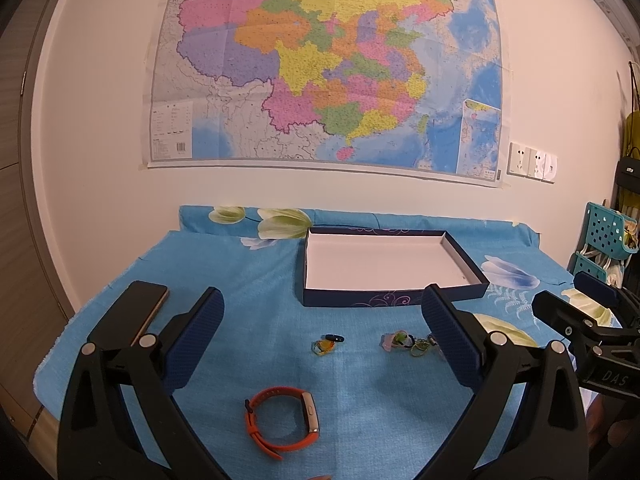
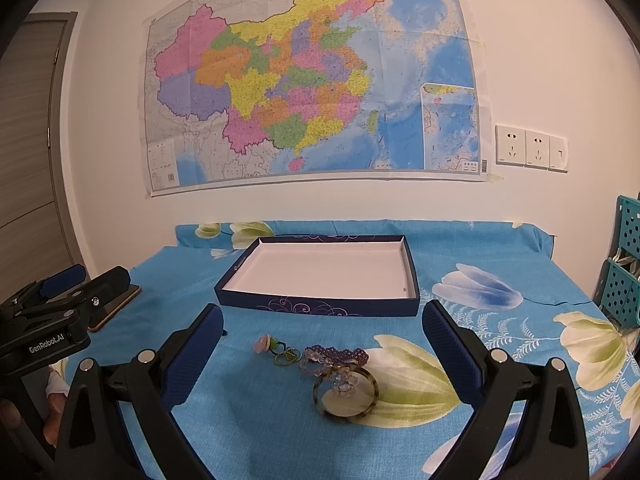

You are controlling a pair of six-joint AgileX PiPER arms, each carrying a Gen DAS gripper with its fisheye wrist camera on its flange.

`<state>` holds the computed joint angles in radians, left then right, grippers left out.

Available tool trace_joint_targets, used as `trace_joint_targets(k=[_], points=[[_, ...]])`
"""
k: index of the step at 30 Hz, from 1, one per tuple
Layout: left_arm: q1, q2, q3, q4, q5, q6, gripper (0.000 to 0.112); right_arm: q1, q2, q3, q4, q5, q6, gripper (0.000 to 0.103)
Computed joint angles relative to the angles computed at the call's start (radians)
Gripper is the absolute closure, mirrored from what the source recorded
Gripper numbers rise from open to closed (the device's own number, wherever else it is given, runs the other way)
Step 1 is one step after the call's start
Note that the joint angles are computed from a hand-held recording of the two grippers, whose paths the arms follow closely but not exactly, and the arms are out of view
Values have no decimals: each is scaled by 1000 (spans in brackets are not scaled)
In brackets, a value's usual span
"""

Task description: Organize jewelry

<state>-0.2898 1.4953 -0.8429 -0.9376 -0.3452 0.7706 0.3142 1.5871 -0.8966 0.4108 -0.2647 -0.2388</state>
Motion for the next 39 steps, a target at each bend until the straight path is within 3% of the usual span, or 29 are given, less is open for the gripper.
trace_joint_targets(k=[28,31,34,39], points=[[-12,20,12,47,-11,-54,15,-6,2,-2,-35,14,28,7],[3,29,16,92,7,-88,15,-18,8,-9,-97,38,84,7],[27,39,17,143,42,-127,15,-20,23,-20,-58,62,31,7],[73,70,6,206,111,-159,15,-48,58,-44,-216,124,176,7]])
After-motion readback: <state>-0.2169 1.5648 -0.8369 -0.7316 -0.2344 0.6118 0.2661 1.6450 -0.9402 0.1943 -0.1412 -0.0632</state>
